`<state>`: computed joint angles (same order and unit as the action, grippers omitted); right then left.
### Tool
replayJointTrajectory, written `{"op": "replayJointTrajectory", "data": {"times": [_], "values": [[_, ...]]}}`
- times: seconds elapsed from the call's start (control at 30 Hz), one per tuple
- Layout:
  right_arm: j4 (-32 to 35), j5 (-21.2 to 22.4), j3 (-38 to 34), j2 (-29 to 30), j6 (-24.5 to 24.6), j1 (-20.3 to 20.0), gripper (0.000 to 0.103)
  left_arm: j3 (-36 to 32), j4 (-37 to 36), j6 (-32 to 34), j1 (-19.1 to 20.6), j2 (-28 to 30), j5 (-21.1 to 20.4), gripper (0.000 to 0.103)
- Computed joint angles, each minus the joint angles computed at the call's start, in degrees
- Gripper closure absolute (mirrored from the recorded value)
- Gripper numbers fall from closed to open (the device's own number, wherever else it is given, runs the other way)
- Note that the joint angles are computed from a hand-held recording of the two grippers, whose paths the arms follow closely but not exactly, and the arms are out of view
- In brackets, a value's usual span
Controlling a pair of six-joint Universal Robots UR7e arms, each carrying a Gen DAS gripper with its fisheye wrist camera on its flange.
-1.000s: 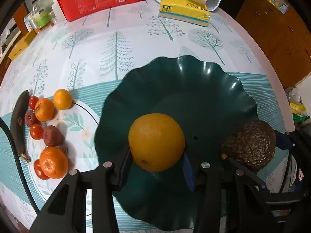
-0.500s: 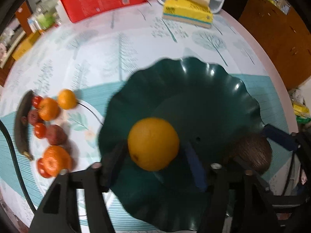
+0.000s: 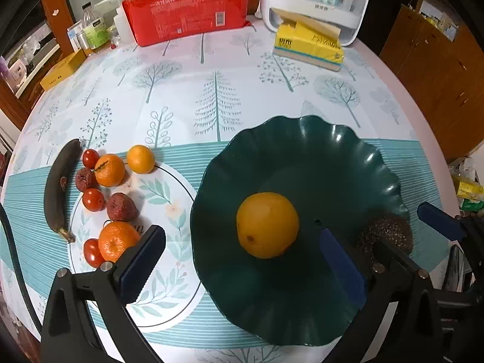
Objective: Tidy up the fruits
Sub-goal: 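Withdraw both open tools from the bowl back toward the fruit plate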
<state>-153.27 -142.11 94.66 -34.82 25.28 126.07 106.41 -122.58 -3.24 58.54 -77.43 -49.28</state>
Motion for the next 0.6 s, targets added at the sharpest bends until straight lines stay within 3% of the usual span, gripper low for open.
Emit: {"op": "replayJointTrajectory", "data": {"times": [0.4,0.6], "values": [[0.09,-2.72,0.81,-0.86,3.61,2.47,0.033,1.26,1.35,1.28,-2.05,-4.96,0.24,0.001],[2.06,-4.41,0.57,-0.82,7.70,4.22,0.033,1.33,3.18,2.74,-2.38,-7.20,0.19,0.001]]}}
